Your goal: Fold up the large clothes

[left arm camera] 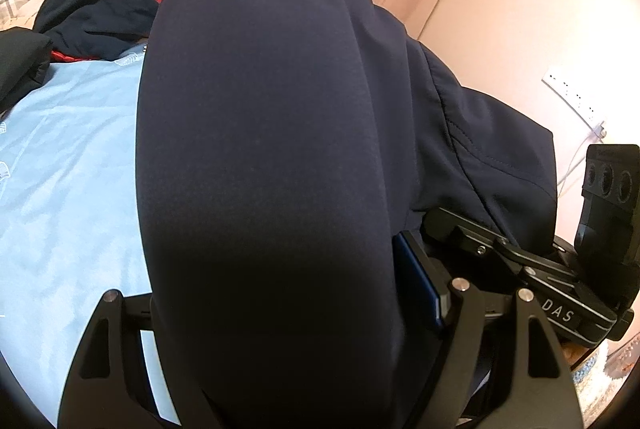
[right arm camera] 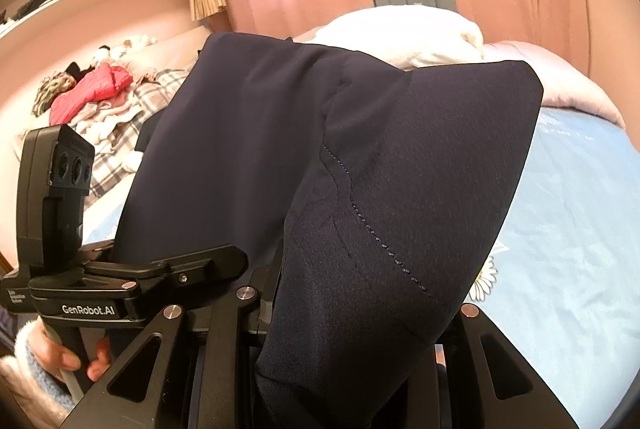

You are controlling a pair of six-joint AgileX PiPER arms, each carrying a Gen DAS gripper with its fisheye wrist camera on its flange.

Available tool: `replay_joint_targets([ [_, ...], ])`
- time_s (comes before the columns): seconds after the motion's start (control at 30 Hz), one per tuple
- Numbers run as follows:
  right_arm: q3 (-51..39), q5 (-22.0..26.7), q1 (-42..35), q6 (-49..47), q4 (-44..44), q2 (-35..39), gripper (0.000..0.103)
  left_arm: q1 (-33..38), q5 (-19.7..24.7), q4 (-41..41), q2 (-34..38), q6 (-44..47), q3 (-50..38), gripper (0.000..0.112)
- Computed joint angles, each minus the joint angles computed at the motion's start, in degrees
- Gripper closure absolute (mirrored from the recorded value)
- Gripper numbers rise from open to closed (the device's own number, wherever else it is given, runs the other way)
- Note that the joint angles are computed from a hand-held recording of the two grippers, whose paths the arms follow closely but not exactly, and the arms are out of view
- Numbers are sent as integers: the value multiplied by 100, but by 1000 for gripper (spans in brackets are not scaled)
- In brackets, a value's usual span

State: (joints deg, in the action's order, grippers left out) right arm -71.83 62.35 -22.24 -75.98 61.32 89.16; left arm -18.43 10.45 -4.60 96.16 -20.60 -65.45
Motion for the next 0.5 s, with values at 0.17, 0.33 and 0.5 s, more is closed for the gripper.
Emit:
replay_joint_targets([
  [0.17,-183,-252,329,95,74,165,73,41,-51,320,162,-319,-168,33],
  [0.33,-298,-508,634,206,108,277,73,60,-35,903,362,-866,-368,34],
  [0.5,-166,-743,841,186,199,245,73,57,79,1319,509,-1206,-615,34],
])
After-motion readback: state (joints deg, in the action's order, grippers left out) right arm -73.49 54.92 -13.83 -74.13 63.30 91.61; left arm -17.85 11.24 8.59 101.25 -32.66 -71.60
